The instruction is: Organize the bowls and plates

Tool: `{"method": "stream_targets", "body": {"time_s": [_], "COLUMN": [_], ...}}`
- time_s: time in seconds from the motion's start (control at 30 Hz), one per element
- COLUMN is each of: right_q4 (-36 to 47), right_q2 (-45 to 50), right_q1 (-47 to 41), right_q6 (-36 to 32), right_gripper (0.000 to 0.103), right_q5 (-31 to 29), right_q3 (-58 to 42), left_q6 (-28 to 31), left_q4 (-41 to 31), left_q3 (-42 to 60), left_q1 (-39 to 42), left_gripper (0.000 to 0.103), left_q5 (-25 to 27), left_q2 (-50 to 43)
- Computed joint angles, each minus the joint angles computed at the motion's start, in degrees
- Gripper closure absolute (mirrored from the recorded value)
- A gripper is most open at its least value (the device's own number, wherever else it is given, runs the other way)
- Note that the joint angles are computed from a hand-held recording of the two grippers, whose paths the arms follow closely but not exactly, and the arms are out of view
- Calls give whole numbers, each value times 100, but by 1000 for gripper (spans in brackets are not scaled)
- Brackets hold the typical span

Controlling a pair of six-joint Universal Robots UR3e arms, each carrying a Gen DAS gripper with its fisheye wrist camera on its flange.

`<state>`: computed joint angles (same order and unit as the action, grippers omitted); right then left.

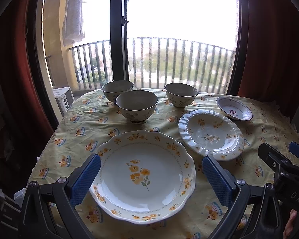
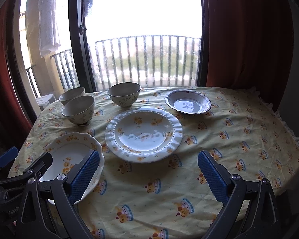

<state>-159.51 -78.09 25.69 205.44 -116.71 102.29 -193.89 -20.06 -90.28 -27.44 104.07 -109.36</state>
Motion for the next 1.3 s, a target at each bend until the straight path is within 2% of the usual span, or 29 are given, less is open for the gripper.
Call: {"method": "stream_targets", "body": {"time_s": [0.37, 0.7, 1.3], "right_q4": [49, -144, -52], "right_q2": [-4, 37, 152], "right_q1": [-51, -78, -22], "right_q6": [43, -150, -274], "right_gripper": [3, 3, 3], "right_q5": [-55, 63, -28], "right_q3": [16, -31, -170], "left_q6": [154, 55, -30], "left_q4": [96, -1, 45], "left_q3": [92, 320, 288], "left_q1": [-71, -130, -129], "left_gripper": [0, 0, 0], "left_q5": [105, 314, 353], "left_q2": [-104, -279, -273]}}
